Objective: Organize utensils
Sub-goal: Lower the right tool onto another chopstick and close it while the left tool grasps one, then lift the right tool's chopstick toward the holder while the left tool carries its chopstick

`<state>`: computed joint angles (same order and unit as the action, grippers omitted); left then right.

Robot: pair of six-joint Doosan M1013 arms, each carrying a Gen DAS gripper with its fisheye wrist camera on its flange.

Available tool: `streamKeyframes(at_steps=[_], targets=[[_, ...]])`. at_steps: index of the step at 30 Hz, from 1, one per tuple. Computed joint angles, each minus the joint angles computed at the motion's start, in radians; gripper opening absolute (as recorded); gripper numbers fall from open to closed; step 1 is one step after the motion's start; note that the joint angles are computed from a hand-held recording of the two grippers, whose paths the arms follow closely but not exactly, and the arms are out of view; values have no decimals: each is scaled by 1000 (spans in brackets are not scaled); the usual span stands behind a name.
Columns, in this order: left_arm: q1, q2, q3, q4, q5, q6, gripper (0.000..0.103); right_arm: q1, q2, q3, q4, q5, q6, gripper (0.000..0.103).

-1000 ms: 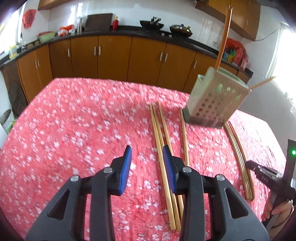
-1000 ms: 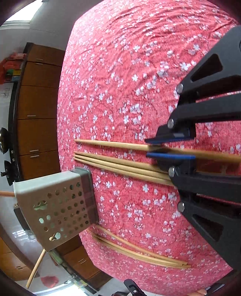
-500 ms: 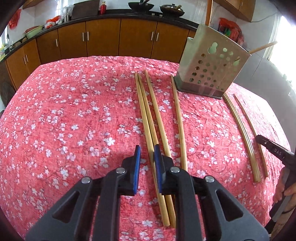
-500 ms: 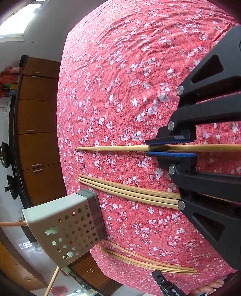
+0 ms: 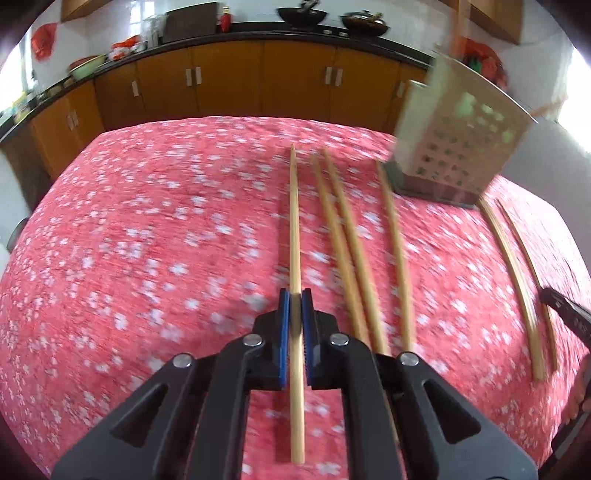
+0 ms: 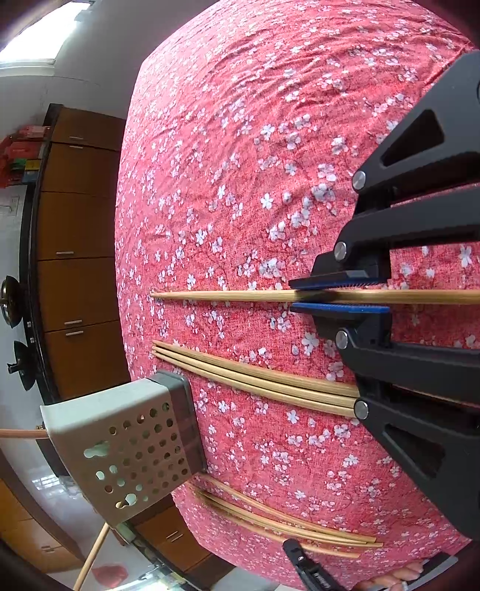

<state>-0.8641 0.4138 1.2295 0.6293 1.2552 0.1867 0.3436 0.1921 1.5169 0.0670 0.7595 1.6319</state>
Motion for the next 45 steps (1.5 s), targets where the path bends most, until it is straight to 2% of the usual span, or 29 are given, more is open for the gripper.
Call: streamKeyframes(at_steps=[5,13,19,45], targets=[[11,-23,40,32,0,-58,9,-2,-5,14,-80,-40,64,8],[10,-30,53,35,-15,-74,9,-12,-10,23,-60,-48,52,8],[11,-60,98,35,-74,-120,9,-25,-4,17,-6,-48,25,9],[9,-63,100,36,-69,-121,9,-21,-6,16,-24,-45,36,9]])
